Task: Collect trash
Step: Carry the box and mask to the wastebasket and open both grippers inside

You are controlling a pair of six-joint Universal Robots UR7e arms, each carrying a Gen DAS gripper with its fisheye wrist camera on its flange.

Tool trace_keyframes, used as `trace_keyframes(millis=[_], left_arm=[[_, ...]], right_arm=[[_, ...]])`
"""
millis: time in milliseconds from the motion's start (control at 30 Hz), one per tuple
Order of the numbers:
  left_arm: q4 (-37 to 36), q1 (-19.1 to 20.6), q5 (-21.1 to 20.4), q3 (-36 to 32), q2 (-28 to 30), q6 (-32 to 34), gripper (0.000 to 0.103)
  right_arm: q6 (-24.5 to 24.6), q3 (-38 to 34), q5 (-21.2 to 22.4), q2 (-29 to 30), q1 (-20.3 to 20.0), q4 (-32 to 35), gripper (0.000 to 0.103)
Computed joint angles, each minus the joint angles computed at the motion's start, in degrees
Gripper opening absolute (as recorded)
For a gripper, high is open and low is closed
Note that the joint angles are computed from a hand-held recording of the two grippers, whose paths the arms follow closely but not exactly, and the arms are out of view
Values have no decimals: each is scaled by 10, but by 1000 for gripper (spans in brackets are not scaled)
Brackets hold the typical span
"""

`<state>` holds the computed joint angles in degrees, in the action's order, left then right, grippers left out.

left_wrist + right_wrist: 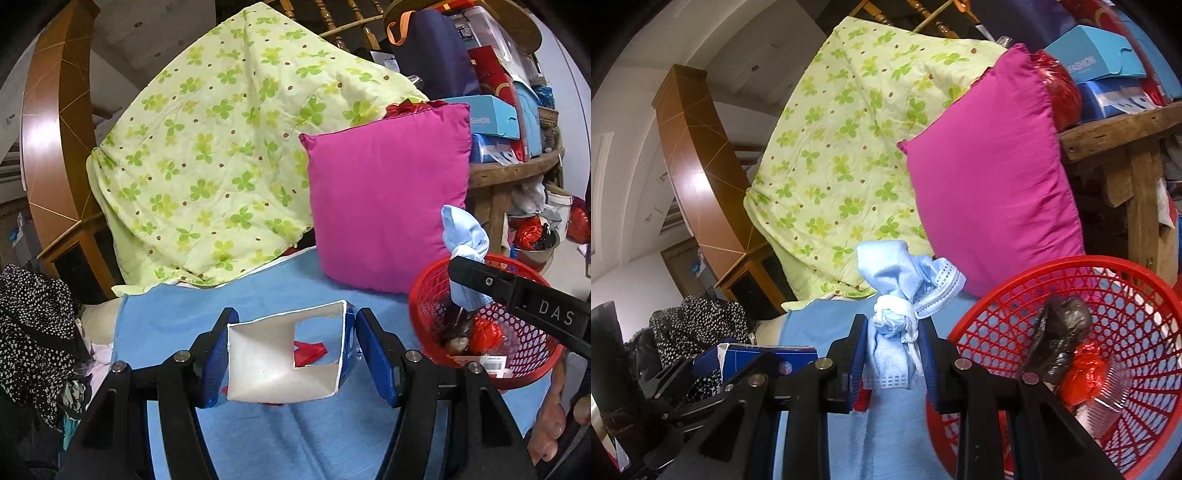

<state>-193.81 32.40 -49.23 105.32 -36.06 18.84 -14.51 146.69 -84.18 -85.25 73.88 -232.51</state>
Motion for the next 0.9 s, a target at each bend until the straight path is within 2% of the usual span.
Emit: trace_keyframes(millis=[500,800,900], left_arm=[[8,-22,-18,-16,16,4,67],[40,-25,-53,-30,20,-27,67],[49,-25,-69,-34,21,-37,67]], right_arm=[[29,36,63,-67,-80,1,30],[55,62,129,-129,-159,20,30],[72,72,168,-159,-203,33,30]])
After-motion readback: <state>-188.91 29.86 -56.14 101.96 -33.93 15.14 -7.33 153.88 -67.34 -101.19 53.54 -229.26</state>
